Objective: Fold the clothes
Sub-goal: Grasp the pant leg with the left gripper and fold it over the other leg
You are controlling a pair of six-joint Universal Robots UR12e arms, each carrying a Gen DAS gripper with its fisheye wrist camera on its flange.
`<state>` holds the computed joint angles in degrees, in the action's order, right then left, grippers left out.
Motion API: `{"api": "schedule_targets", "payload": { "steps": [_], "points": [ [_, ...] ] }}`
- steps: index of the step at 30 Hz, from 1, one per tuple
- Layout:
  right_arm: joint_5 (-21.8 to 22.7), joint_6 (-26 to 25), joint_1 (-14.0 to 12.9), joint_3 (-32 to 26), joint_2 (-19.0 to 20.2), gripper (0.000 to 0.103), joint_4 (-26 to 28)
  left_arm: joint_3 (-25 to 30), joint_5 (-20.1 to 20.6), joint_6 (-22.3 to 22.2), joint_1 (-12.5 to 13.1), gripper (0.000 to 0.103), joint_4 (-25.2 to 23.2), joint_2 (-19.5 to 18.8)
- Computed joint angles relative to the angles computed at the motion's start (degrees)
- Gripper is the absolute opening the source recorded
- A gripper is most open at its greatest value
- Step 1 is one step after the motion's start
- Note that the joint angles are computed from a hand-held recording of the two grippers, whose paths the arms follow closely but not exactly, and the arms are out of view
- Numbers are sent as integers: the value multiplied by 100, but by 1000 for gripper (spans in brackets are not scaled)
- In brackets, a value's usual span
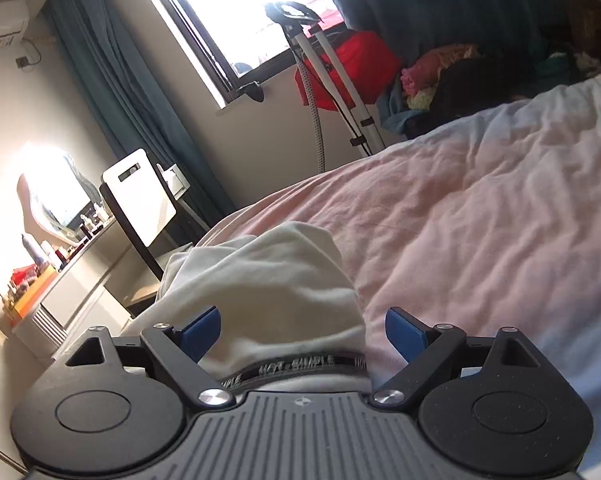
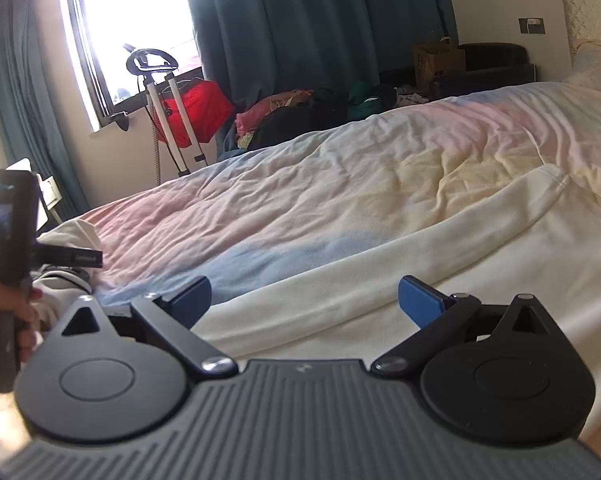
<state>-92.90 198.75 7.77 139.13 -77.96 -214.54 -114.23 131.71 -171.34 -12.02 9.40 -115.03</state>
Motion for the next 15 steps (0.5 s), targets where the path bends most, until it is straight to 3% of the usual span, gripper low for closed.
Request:
{"api": "schedule_targets", "payload": {
  "steps": [4, 5, 7, 11, 13, 15],
  "points": [
    [29, 63, -32, -130, 259, 102, -10, 374, -179, -1137, 268, 58, -1180, -77],
    [29, 101, -44, -157, 301, 102, 30, 316, -350, -1273, 373, 52, -1181, -25],
    [10, 219, -62, -217, 350, 102, 185, 213, -650, -1394, 534, 22, -1116, 73],
    [-18, 305, -64, -224, 335, 102, 299, -160, -1399, -1252, 798, 10, -628, 439],
    [-18, 288, -58, -207, 295, 102, 334, -291, -1358, -1231, 878, 9, -455, 623],
    [-68, 259, -41, -174, 244, 102, 313, -388, -1294, -1593, 1032, 9, -475, 850]
  ]
}}
